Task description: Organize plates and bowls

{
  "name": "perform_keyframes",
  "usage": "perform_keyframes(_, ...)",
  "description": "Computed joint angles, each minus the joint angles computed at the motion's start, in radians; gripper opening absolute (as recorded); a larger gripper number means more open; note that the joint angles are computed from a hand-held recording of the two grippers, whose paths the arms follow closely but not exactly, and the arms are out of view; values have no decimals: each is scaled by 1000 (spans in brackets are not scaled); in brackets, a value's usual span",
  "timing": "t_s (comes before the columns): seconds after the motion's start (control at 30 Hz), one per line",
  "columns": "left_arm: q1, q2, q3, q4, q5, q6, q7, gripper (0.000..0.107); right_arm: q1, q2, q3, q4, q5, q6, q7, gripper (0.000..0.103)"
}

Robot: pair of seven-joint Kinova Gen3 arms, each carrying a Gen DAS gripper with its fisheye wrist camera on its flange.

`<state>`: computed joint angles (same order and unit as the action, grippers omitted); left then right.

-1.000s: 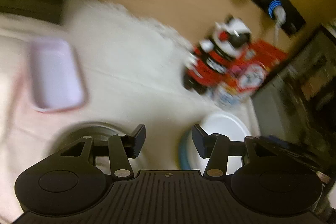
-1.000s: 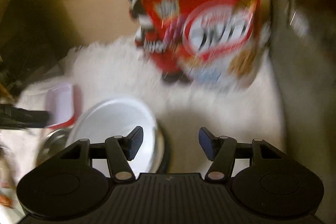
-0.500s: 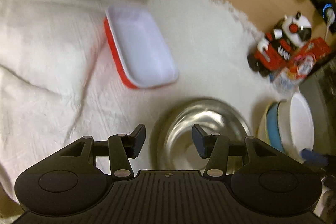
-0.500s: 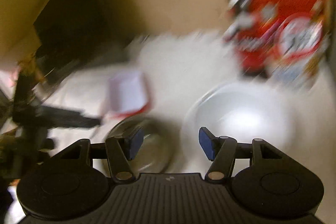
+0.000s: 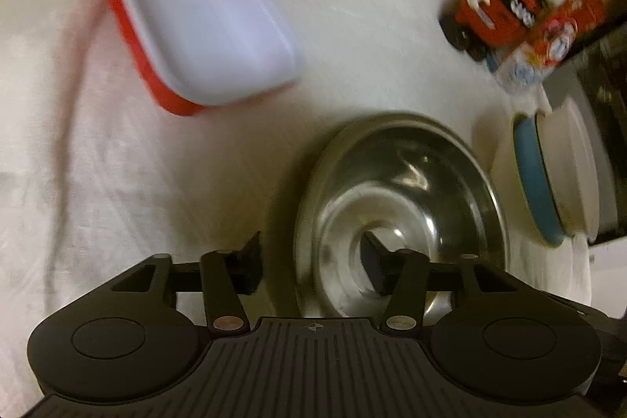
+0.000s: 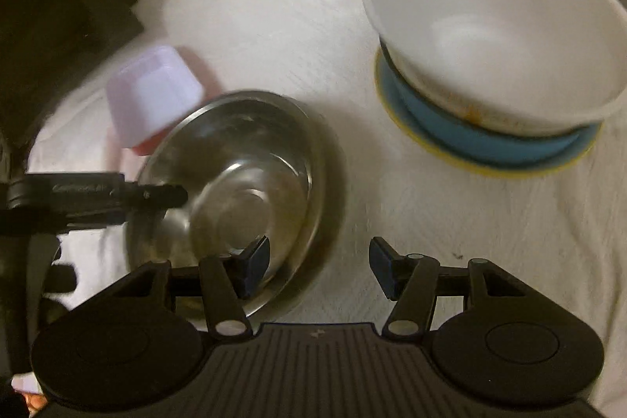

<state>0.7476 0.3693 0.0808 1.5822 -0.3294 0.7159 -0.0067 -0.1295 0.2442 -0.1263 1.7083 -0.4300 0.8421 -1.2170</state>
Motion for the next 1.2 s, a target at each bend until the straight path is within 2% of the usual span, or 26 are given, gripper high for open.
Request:
perform_keyframes(0.07,-11,12,-6,-10,24,-3,-54,57,54,18,-41,17,-67,-2,33,50)
perform_keyframes(0.1,-2,10,-36,-7,51,-18,-82,57,70,27,-55,18,-92,4,40,52)
perform_keyframes(0.2,56,6,-168,5,147,-74,-195,57,10,10,-19,29,-78,-34,15,52)
perform_keyframes(0.27,52,12,-195,-2,166,-88,-243,57,-15,1,-14,31,-56,-62,-2,52)
perform_keyframes(0.33,-4,19,-149,-12,156,-90,-264,57,-37,10,-14,13,-30,-77,-32,52)
perform_keyframes(0.4,-78,31,-59,-15,98,-96,-239,57,-49,25,-11,-6,-10,-73,-68,52)
perform_keyframes(0.57,-192,49,147,-26,-96,-39,-57,56,-39,43,-22,-13,17,-84,-65,47)
perform_keyframes(0.63,-213,31,204,-8,-159,-25,24,56,-35,13,-28,9,26,-97,-43,47)
perform_keyframes(0.67,-205,18,212,7,-192,-24,65,56,-34,0,-29,16,28,-102,-30,48)
perform_keyframes(0.7,-181,2,201,22,-223,-22,106,56,-35,-21,-26,31,23,-109,-10,48)
perform_keyframes(0.8,-49,-55,100,76,-289,-29,228,56,-4,-108,-37,87,0,-143,97,48)
perform_keyframes(0.9,90,-94,-4,109,-352,-13,350,56,-20,-183,-12,135,39,-186,117,48)
perform_keyframes(1.0,228,-99,-75,95,-448,90,472,55,-26,-240,34,158,38,-190,140,48)
perform_keyframes(1.13,413,-98,-172,70,-571,252,634,55,11,-278,90,175,-65,-221,269,48)
perform_keyframes(1.2,506,-89,-228,53,-617,334,705,55,6,-300,166,175,-135,-221,350,48)
